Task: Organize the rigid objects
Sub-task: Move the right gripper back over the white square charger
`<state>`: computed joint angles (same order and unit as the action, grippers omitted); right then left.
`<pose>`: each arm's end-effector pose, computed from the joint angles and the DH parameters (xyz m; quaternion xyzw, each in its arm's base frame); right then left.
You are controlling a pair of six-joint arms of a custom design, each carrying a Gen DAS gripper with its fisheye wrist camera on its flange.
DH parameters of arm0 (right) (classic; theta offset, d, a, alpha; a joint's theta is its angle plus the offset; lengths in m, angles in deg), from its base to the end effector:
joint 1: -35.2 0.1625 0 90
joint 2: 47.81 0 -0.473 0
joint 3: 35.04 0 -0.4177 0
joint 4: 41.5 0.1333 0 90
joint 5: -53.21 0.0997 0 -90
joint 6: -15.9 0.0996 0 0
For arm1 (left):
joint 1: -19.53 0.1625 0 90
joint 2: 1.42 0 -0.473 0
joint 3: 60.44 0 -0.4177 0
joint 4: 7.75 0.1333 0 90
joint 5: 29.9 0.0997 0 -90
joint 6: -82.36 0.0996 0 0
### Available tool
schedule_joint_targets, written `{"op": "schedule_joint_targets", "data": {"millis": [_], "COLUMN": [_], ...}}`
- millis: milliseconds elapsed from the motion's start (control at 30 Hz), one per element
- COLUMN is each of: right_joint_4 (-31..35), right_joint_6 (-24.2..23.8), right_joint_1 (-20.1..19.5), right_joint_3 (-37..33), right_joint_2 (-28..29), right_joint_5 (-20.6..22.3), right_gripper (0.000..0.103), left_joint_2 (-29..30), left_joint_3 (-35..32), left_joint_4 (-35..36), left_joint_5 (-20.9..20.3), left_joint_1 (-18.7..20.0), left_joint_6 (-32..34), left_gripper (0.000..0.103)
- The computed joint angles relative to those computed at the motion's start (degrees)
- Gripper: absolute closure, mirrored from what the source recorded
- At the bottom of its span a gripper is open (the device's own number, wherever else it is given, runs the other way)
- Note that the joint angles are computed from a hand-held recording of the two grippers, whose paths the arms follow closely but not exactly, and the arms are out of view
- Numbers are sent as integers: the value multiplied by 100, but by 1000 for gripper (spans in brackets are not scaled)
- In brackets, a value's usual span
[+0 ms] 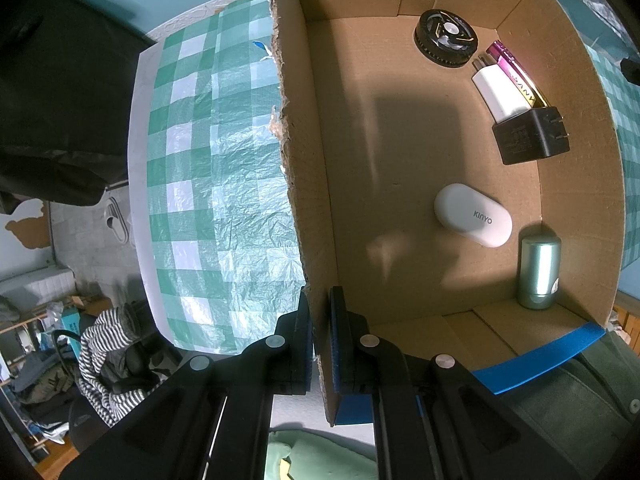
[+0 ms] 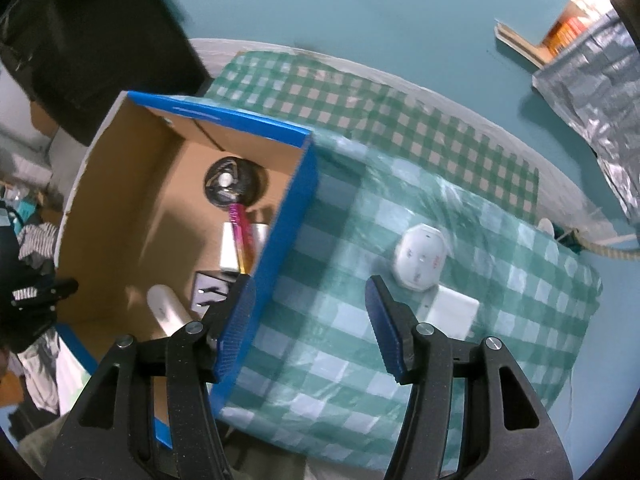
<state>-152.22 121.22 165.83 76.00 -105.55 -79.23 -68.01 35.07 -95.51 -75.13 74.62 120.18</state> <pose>0.4060 -0.3717 0.1120 -0.3929 -0.8103 0.2556 0.3517 -0.1778 -0.6103 0.2825 0.6105 0.6566 0.2576 0.3604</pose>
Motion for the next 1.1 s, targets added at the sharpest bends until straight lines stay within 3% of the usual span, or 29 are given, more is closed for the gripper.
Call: {"op": "schedule_joint_targets", "data": {"millis": [133, 267, 633, 900, 1100], "right_joint_4": [141, 352, 169, -733, -1113], "right_joint_6": [283, 615, 1359, 1750, 1682], "right_joint_1": [64, 117, 91, -40, -245], "right_joint_3": [77, 185, 959, 1860, 2228], "right_joint_2": [-95, -201, -682, -1100, -1121], "right_joint_5": [40, 109, 555, 720, 770], "right_gripper": [45, 37, 37, 36, 33], "left_joint_2": [3, 1, 6, 9, 5], "left_joint_3": [0, 0, -32, -45, -44], "left_joint_4": [-1, 4, 17, 29, 29], "left_joint_5": [3, 1, 23, 31, 39], "left_joint_1": [0, 0, 5, 5, 9], "left_joint_6": [2, -3, 27, 28, 32], "left_gripper": [96, 96, 96, 96, 96]}}
